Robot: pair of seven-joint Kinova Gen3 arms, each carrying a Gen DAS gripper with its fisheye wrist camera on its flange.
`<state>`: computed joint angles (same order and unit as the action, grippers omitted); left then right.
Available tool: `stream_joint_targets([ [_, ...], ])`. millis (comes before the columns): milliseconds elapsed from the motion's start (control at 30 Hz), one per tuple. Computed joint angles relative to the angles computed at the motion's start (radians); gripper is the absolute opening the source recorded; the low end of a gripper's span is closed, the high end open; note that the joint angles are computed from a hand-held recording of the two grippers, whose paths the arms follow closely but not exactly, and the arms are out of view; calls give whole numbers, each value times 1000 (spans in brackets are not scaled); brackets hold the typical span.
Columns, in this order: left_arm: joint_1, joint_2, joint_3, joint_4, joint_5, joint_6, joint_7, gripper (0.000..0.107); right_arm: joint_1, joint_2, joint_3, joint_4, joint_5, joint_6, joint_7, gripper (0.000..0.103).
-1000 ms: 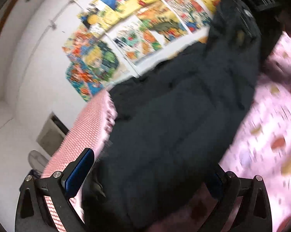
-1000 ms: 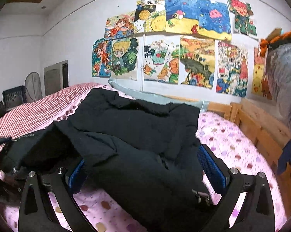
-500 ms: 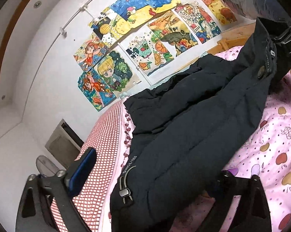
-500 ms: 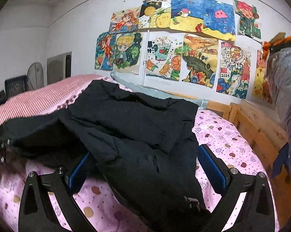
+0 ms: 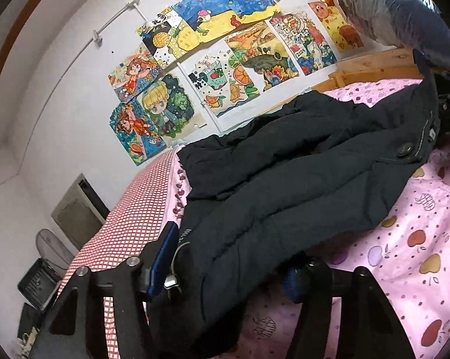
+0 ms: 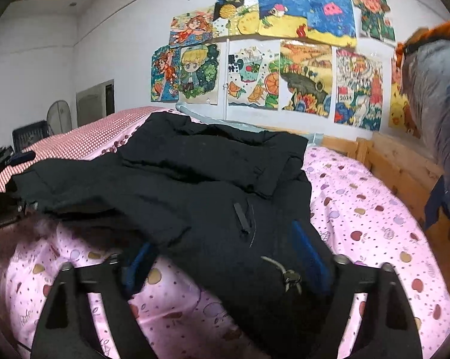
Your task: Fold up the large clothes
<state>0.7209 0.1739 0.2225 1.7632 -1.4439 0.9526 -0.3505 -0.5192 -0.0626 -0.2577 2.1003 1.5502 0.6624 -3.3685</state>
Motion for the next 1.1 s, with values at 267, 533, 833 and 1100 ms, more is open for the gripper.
stream_joint_targets([
  [267,-62,-41,-6,1,73,-153,-47,22,-67,49,-43,-16,-64,140,55,33],
  [533,-121,-108,-1,31,119,-283,-116,9,-120,28,-64,3,-15,187,20,8],
  [833,-225,-218,30,7,292,-362,-274,8,-229,6,-144,-72,-8,435,59,6],
  [1100,-320,-264,83,-54,399,-361,-423,8,-245,-31,-155,-226,-66,439,252,6],
])
